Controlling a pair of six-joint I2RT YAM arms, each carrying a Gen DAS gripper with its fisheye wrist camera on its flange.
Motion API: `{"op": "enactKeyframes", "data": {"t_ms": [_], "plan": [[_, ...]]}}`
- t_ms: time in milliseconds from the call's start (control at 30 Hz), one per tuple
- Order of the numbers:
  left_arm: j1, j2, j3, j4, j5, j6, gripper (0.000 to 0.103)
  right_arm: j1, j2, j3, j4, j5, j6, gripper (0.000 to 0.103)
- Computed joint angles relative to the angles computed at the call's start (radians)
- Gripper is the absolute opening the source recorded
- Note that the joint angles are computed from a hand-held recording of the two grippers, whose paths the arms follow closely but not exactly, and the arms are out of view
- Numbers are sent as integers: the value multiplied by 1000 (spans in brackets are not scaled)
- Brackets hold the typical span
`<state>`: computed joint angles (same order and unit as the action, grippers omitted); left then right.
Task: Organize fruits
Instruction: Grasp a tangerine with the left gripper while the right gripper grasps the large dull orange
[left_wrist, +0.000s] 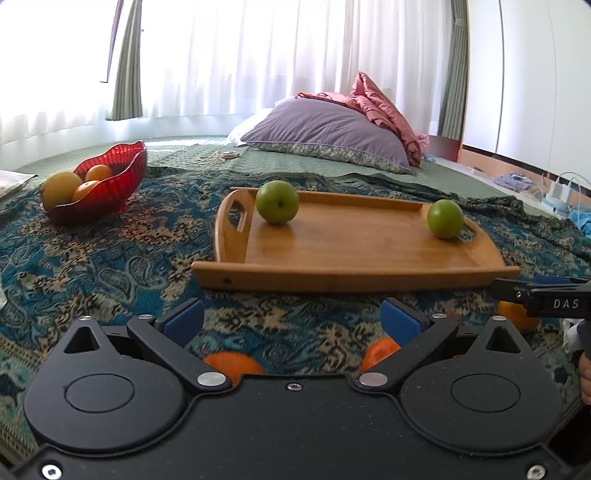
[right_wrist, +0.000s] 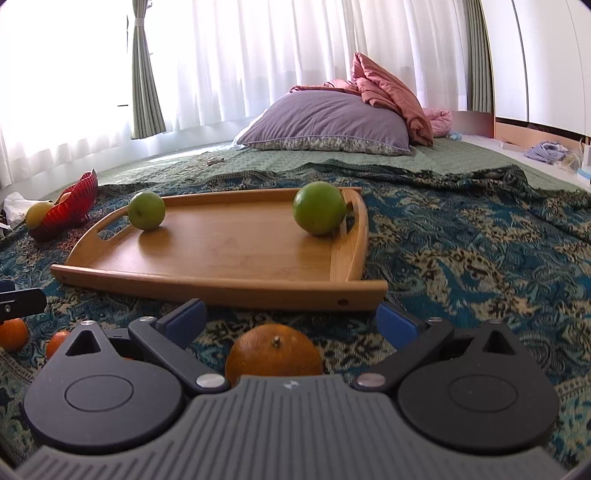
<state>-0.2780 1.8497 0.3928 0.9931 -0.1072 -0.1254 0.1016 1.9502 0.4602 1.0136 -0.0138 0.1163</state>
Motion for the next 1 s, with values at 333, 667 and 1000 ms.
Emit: {"op": "enactKeyframes", "data": {"t_ms": [333,667,1000], "plan": [[9,36,-51,44,-28,-38,102,15,76,-18,106,27,16,103],[17,59,-70,72,-31,-56,98,32,138,-24,189,57,15,103],[20,52,-78,64,3,-50,93,52,168,-38,254,81,-7,103]]}}
